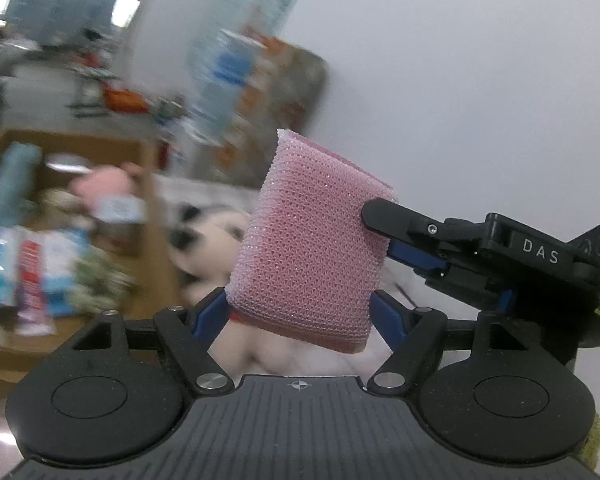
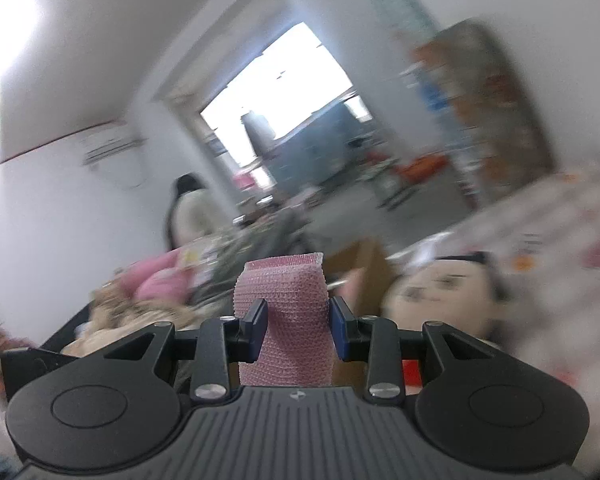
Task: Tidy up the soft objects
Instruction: 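Grasp the sponge with the right tool while the left tool opens to release it, then lower the sponge into the box with the right tool and open it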
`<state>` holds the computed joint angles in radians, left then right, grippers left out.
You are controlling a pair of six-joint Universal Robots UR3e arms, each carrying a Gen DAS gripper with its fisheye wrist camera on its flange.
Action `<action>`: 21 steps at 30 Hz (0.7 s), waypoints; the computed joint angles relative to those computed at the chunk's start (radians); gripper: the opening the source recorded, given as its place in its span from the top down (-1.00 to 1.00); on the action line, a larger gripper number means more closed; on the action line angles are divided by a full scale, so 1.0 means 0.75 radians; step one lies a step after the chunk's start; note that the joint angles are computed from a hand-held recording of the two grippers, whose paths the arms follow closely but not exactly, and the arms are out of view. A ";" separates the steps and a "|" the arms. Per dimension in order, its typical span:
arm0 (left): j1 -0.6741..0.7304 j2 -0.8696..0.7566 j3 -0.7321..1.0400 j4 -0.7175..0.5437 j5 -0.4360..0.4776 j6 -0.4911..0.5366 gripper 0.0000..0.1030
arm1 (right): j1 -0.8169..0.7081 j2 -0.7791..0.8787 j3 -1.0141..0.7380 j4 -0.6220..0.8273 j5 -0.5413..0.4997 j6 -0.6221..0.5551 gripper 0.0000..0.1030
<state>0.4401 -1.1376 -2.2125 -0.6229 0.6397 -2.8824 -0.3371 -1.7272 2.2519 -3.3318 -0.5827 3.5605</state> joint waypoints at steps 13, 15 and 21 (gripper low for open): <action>0.228 -0.416 0.221 -0.043 0.158 -0.096 -0.47 | 0.587 0.978 -1.389 0.831 -0.252 -0.227 0.53; 0.226 -0.487 0.265 -0.111 0.163 -0.091 -0.45 | 0.612 1.067 -1.599 1.121 -0.299 -0.346 0.51; 0.273 -0.504 0.290 -0.215 0.090 0.010 -0.56 | 0.694 1.198 -2.072 1.791 -0.573 -0.638 0.38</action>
